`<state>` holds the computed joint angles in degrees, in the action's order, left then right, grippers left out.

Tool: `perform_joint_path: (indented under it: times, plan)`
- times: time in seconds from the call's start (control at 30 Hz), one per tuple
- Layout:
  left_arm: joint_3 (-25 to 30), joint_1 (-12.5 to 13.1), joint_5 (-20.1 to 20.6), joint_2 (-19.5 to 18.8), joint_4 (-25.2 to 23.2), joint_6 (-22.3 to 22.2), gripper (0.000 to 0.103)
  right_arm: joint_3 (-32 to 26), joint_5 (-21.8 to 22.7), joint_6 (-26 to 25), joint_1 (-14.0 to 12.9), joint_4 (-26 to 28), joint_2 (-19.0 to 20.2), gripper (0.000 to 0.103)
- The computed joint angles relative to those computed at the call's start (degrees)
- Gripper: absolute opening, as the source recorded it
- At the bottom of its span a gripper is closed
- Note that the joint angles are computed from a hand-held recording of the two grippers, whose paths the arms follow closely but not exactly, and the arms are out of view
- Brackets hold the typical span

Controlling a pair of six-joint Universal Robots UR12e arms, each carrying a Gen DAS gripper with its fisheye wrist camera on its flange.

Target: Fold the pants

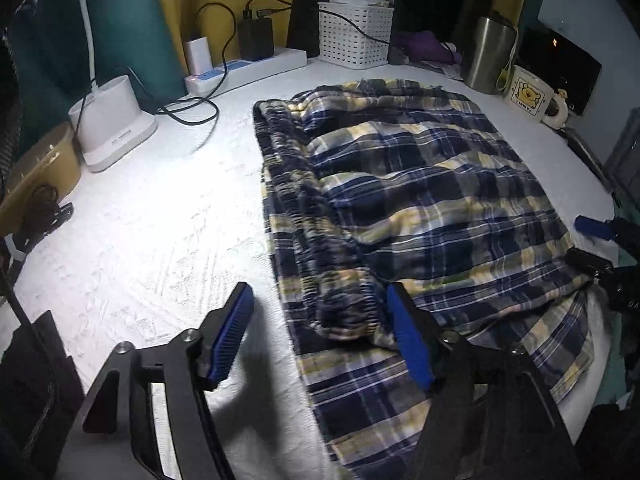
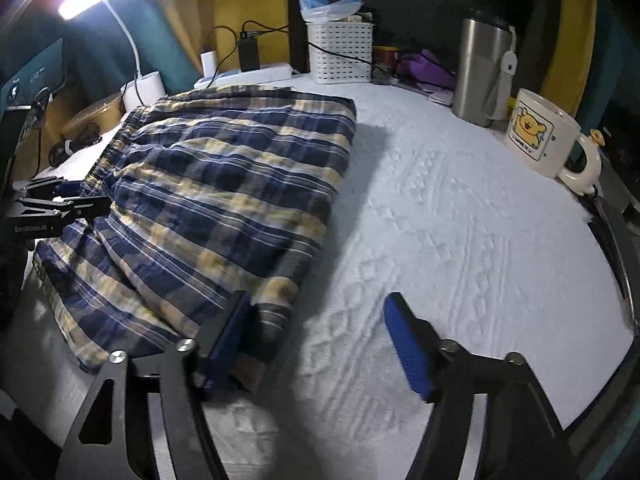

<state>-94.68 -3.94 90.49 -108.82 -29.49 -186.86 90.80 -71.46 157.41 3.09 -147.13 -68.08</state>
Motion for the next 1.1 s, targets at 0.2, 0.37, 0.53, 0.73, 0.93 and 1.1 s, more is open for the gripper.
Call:
perform_joint_path:
  times: [0.2,0.37,0.53,0.73,0.93,1.1]
  plan:
    - [0.3,0.9,-1.9,0.8,-1.8,-0.7,0.071,-0.5,1.5,0.3,-0.8,1.8,-0.1,0.075]
    - [1.5,0.6,-1.1,1.2,-1.0,0.6,0.071,-1.0,3.6,1.6,-1.7,0.9,-0.4,0.075]
    - [3.1,0.8,-2.4,0.5,0.9,-0.4,0.071,-2.0,5.1,3.3,-2.3,0.2,0.3,0.075]
    - [4.6,2.0,-5.5,-1.1,1.4,-3.5,0.071,-4.0,5.7,4.6,-2.7,1.0,1.7,0.075]
    - [6.3,3.0,-9.3,-3.1,0.7,-4.7,0.071,-6.6,5.3,6.3,-2.4,0.8,3.5,0.075]
    - [8.0,3.4,-11.3,-4.9,-0.8,-5.1,0.071,-9.0,4.9,6.2,-1.9,1.7,5.2,0.075]
